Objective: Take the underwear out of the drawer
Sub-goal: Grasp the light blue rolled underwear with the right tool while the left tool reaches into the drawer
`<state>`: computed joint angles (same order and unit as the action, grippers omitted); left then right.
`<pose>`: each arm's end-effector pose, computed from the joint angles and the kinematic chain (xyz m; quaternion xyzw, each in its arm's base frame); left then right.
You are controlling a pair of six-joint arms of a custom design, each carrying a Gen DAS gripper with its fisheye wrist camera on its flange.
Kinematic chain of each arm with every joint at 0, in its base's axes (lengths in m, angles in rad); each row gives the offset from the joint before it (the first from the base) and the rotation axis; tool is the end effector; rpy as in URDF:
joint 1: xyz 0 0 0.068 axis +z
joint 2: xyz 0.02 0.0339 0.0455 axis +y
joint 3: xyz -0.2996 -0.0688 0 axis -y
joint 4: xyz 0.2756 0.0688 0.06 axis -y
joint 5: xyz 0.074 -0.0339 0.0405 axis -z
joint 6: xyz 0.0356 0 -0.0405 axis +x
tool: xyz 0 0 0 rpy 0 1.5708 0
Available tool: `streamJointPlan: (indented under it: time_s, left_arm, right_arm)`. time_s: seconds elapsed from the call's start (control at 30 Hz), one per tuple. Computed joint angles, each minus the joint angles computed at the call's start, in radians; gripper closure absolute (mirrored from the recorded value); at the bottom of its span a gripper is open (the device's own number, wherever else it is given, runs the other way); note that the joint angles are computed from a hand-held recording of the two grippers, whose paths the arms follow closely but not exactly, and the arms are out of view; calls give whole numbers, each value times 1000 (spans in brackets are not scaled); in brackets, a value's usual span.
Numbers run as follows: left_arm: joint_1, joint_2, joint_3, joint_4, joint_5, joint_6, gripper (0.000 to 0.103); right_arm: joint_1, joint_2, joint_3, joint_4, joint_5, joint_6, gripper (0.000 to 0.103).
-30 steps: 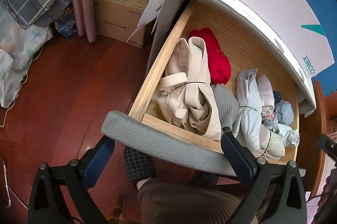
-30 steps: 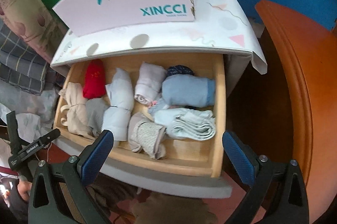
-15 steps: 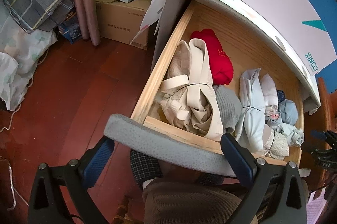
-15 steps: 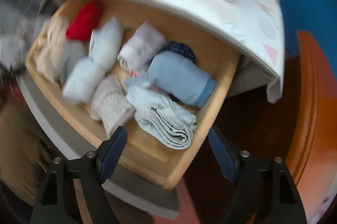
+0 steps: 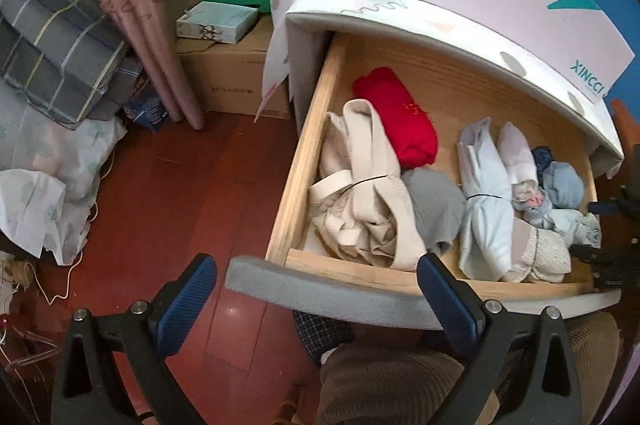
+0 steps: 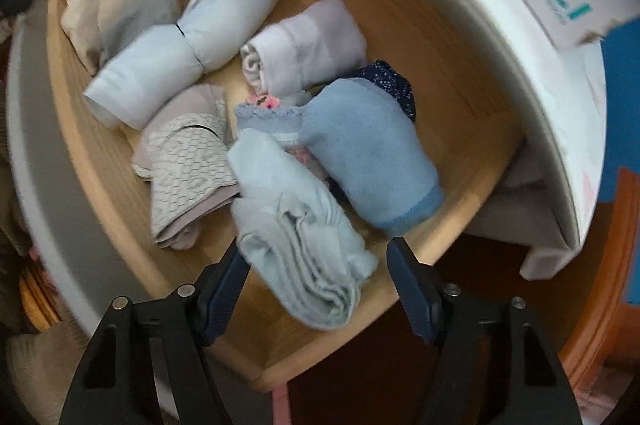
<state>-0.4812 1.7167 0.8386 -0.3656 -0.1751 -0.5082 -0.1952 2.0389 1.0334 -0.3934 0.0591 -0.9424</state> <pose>0.2872 -0.1430 0.1329 -0.0275 0.9826 -0.0011 0.1837 0.3647 -0.0743 0.0724 -0.3611 0.9281 -0.0710 0.0564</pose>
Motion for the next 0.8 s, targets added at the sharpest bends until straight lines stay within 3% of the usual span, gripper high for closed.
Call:
streamJointPlan:
  time_s: [0.23,0.3,0.5,0.8]
  left_arm:
    - [33,38,67,-45,59,24,1]
    - [34,50,77,-45,69,18,1]
    - [49,82,102,-44,104,11,1]
    - [53,133,159,-62,135,7,1]
  right_arm:
    - [70,81,-53,116,26,23,36]
    - [72,92,-47,103,3,46,46]
    - [64,99,-29,58,-35,136,58]
    - [-42,27,23,-68,-152,364,62]
